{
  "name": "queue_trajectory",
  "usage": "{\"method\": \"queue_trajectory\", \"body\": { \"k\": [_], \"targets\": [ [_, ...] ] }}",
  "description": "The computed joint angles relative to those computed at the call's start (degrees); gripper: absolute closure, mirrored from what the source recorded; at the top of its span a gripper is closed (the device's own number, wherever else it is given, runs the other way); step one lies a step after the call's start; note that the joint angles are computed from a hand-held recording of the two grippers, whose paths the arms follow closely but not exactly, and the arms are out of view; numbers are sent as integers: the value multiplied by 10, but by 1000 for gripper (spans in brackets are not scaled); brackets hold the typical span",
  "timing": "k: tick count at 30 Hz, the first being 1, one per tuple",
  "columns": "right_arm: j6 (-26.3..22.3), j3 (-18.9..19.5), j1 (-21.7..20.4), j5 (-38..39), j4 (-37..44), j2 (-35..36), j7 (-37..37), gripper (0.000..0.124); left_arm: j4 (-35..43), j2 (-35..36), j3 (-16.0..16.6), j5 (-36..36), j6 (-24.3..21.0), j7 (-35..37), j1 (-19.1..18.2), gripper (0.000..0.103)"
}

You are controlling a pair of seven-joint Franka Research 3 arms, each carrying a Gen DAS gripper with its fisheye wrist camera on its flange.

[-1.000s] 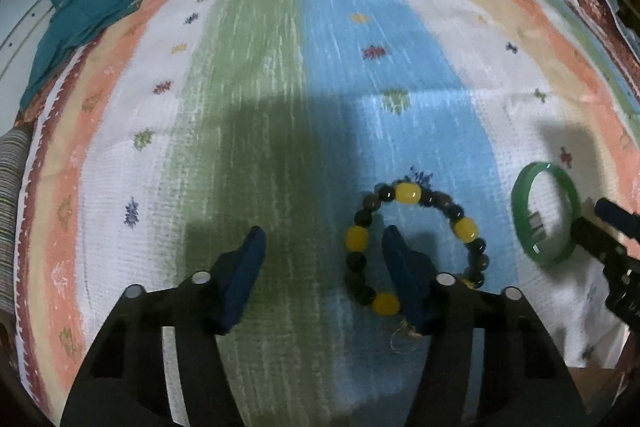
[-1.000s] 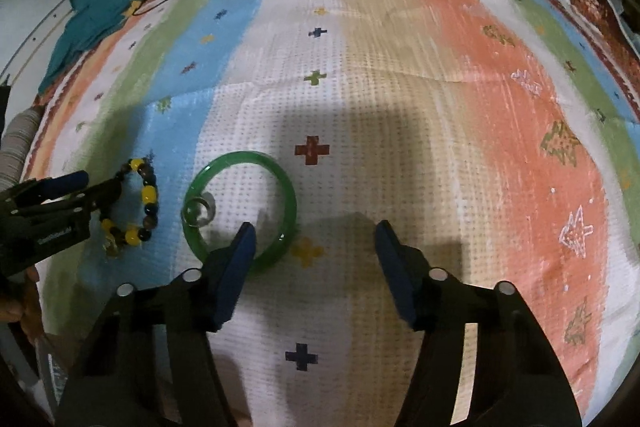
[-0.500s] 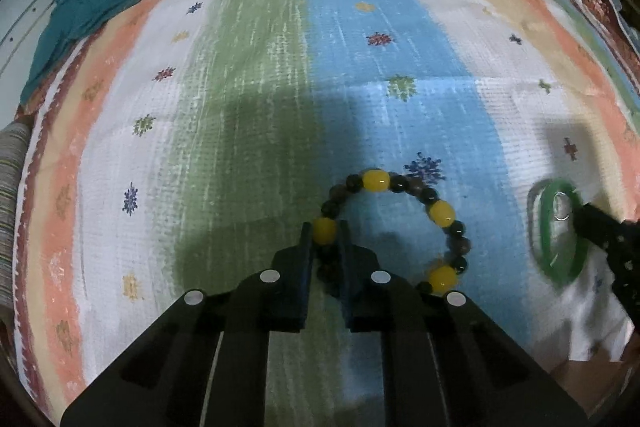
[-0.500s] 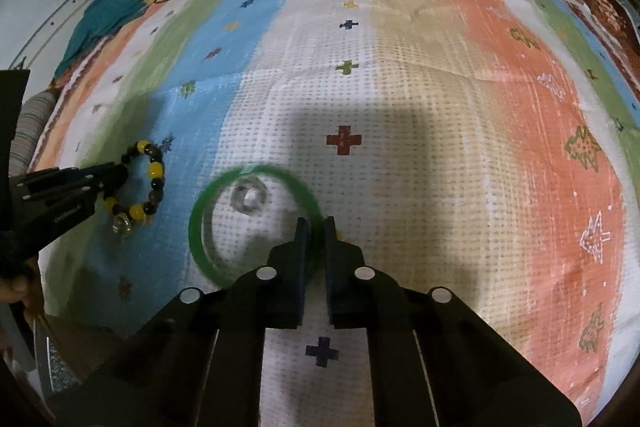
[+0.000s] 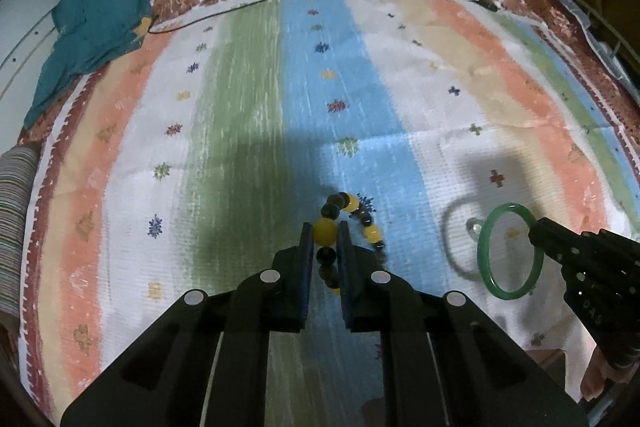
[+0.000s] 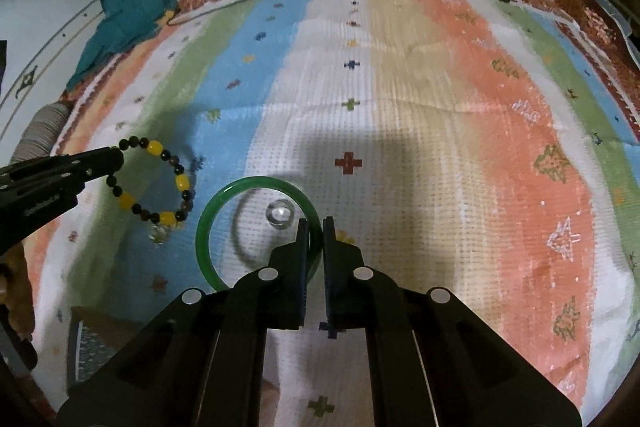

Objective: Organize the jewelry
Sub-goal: 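Lift green bangle with right tool while left tool carries yellow-black bracelet to tin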

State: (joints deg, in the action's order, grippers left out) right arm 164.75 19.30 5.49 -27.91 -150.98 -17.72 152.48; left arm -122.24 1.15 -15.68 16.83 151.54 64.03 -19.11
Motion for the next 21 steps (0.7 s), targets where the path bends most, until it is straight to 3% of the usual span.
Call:
{"method": "queue_trajectory", "body": {
  "k": [21],
  "targets": [
    [-17, 36, -8, -1, -26, -76, 25, 116, -49, -86, -5, -13, 25, -11, -8, 92]
  ]
}}
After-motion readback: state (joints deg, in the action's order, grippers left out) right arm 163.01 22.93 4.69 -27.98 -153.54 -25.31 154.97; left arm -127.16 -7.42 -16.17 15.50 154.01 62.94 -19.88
